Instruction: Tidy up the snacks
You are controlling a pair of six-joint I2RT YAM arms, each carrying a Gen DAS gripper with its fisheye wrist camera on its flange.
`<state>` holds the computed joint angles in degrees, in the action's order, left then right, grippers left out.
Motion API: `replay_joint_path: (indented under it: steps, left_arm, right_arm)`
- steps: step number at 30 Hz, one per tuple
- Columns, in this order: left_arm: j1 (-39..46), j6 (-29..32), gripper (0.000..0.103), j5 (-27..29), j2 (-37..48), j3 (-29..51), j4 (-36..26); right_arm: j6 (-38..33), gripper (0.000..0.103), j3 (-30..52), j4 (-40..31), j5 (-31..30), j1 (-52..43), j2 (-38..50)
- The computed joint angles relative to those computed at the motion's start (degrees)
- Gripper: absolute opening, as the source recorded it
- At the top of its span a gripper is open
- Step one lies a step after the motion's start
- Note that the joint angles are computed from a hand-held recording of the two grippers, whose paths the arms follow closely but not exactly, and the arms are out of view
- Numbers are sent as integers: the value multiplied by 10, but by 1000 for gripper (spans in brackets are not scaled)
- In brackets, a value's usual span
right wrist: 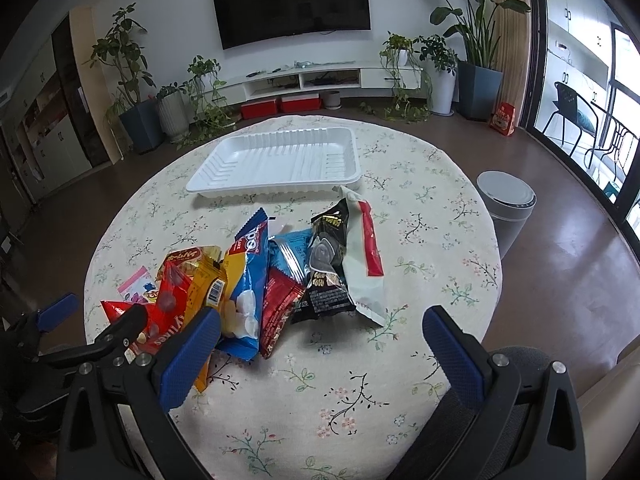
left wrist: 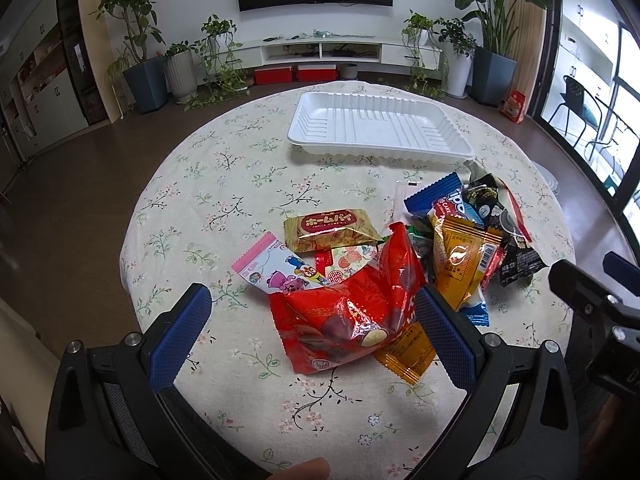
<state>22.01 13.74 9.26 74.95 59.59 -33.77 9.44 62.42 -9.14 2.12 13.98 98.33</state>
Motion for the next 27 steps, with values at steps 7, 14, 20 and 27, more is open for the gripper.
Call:
replay_joint_path:
  steps: [7,14,20,27]
  left_arm:
    - [8,9,103,-8,26,6,11]
    - [73,55,103,70,87,32,-7]
    - [123,116,103,143,156,89,-70]
    - [166,170,102,241,167,170,-130]
  right_arm:
    - [4,103,16,-11,-30,-16,15]
    - [-13,103,40,-10,-77,-51,34]
    - [1,103,77,-26,-173,-98,60]
    - [-27,93,75,-24,-202,-107,68]
